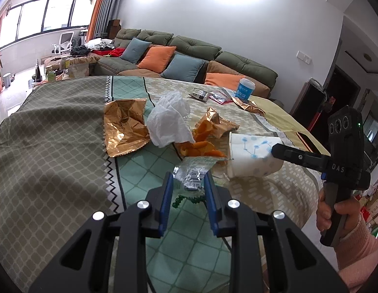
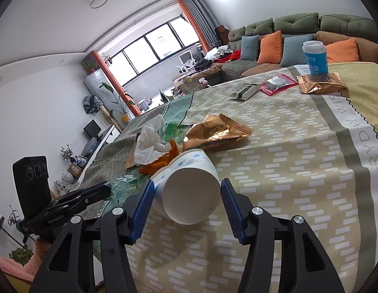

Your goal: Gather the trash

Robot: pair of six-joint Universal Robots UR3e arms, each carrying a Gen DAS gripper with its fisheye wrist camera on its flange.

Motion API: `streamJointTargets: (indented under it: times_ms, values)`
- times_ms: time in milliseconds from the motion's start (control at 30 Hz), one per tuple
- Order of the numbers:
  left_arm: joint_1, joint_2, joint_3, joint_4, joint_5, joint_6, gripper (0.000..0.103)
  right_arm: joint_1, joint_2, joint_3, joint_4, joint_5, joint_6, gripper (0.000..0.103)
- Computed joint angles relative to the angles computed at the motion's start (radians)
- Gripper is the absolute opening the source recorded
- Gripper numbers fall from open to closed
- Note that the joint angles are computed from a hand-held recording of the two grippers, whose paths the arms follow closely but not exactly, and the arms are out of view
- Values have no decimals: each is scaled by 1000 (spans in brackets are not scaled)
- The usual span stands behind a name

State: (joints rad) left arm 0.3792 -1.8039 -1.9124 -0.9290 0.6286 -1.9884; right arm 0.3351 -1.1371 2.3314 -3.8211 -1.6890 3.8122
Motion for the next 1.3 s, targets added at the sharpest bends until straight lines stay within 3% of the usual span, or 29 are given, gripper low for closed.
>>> streamJointTargets:
  times_ms: [600,1300]
  values:
    - [176,86,13,-220,-70,141,27,18,-53,-33,15,15,-16,56]
    - [369,106,4,-177,-88,100,27,76,190,-524,232,216,-100,56]
